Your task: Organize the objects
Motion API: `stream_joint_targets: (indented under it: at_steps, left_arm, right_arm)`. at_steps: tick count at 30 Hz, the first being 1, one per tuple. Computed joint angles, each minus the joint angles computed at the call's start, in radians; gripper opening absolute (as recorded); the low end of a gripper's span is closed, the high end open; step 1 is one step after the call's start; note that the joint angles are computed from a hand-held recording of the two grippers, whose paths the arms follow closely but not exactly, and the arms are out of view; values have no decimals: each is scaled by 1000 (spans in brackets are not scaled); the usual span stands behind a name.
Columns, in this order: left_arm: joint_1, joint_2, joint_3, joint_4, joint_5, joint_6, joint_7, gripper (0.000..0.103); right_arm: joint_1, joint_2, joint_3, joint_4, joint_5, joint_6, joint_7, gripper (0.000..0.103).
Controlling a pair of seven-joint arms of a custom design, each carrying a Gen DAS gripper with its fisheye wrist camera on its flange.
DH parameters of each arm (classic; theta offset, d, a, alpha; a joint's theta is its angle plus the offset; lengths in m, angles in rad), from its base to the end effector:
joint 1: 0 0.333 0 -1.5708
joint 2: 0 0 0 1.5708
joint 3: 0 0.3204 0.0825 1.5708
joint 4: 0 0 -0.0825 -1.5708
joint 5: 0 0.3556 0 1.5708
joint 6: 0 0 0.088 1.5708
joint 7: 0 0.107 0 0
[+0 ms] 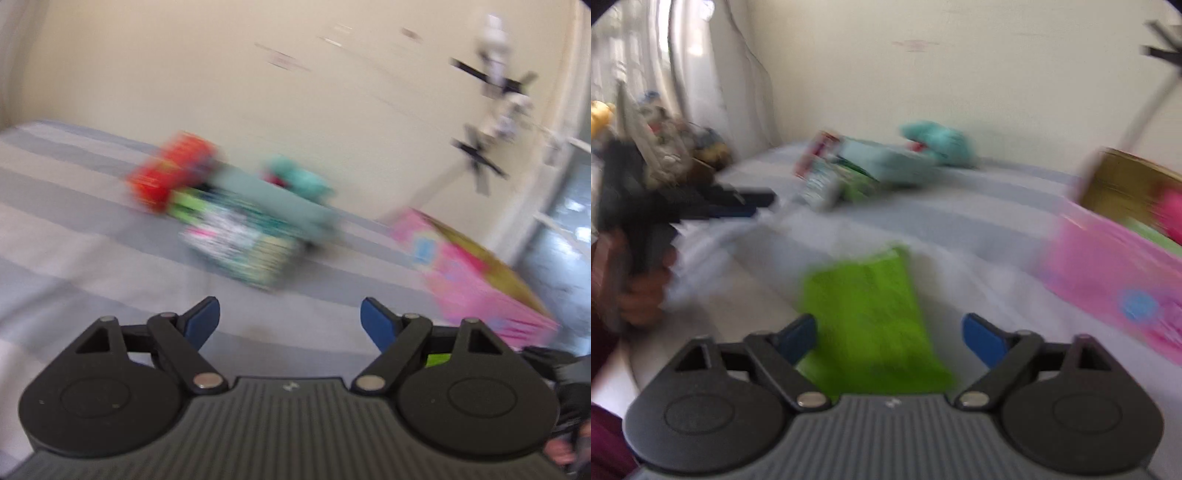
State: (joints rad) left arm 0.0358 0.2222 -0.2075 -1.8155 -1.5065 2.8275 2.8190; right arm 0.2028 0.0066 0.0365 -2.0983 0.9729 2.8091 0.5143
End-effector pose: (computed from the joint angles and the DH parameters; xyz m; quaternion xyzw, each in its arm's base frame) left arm 0.6226 -0.0464 0.4862 -0.5744 0.6195 -0.5134 0.1505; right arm 0.5518 0.0935 0.5001 -0.7723 0.4725 -0.1746 0.3871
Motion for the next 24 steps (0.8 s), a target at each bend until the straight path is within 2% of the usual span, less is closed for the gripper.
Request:
stream_joint_targets:
  at_steps: [1,2,5,7,11,13,16,19,22,24]
  left_arm:
    - [-1,-6,-3,-4,32,-48,-33,85]
    - [-7,-9,-9,-5,49,-70,-45,85]
    - [-35,-5,-22,-1,111,-87,-54,85]
    - [-51,11,-24,12,200,-105,-120,85]
    - [-43,45,-36,51,311,-182,-253,85]
    - [-36,49,-44,57,341,-204,-281,85]
    - [-41,27,-53,28,377,-172,-287,85]
    - [-32,-1,-62,8,335,-181,-261,85]
    - [-43,-11,-53,4,348,-191,-255,84]
    - [-58,-12,-49,-3,375,-162,-260,84]
  right_arm:
    - [1,-23,1,-35,27,54,9,102]
    - [2,-53,-7,-66,109,82,-30,102]
    - [25,-125,-45,-117,388,150,-214,102]
    - [32,-160,-52,-149,487,224,-270,102]
    - [34,-223,-65,-213,500,235,-262,100]
    - [38,-237,-66,-242,454,233,-249,99]
    - [69,-234,-72,-258,438,228,-251,98]
    - [87,-212,-71,-238,427,200,-260,97]
    - [91,-184,-62,-208,367,165,-232,97]
    - [92,-162,-57,-185,316,139,-206,97]
